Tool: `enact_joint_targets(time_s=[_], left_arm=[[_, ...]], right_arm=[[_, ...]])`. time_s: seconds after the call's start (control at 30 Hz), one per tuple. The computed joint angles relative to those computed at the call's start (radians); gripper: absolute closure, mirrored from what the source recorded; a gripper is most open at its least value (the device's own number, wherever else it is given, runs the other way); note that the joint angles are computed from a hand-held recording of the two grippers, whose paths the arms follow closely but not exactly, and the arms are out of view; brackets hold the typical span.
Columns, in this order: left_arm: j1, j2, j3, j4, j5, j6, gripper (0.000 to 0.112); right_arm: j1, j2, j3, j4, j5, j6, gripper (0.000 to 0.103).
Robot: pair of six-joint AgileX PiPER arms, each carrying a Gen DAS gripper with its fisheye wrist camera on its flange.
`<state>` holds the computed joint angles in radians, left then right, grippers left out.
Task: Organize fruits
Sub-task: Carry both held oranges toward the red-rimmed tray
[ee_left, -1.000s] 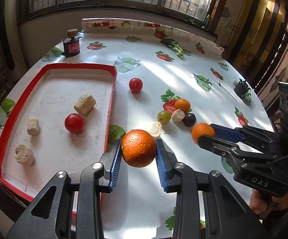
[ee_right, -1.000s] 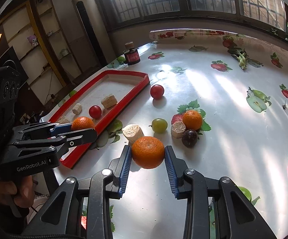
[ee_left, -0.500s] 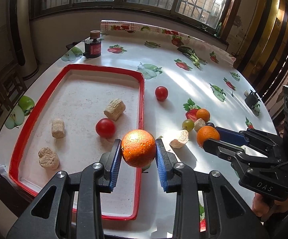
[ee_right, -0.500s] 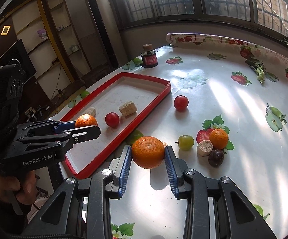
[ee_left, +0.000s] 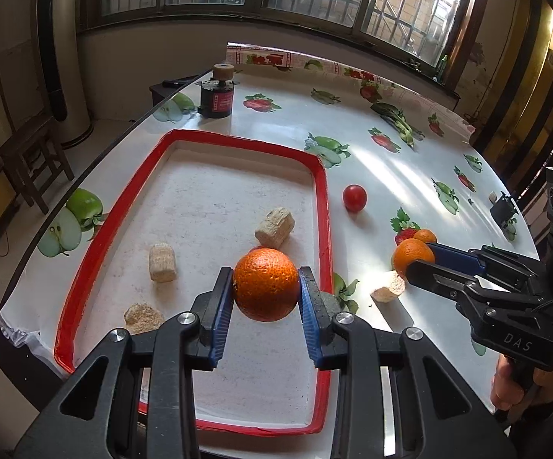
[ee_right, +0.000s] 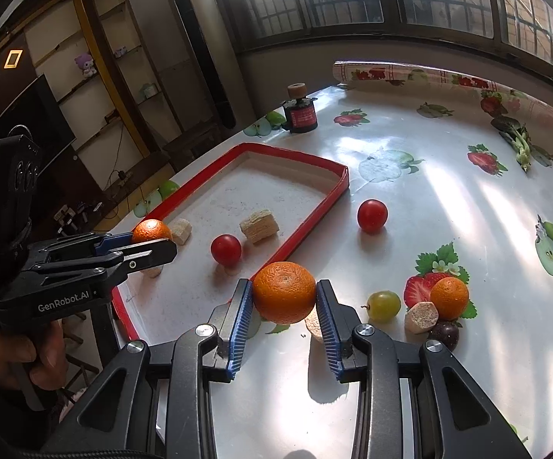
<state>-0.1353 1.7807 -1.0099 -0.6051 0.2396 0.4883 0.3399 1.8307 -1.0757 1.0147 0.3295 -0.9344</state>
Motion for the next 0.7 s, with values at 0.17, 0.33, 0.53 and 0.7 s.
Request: enact_joint_targets(time_s=[0.17,0.33,0.53,0.7], left_arm=[[0.03,0.024,-0.04,0.061,0.013,-0.047,0.082],[0.057,0.059,-0.099,0.13,0.032,-0.108,0.082],[0.071,0.11,-0.179,0.212,0.058,-0.18,0.082],[0.082,0.161,-0.247,0.257,0.085,-0.22,0.082]], right_arm=[[0.013,0.048,-0.087,-0.068,0.024,0.077,0.069],[0.026,0.103,-0.185,-0.145,0.053,0.168,0.069],[0.04,0.186,-0.328,-0.26,0.098,0.291,0.069],[0.049,0.267,-0.458,-0.355,0.143,0.388,0.069]])
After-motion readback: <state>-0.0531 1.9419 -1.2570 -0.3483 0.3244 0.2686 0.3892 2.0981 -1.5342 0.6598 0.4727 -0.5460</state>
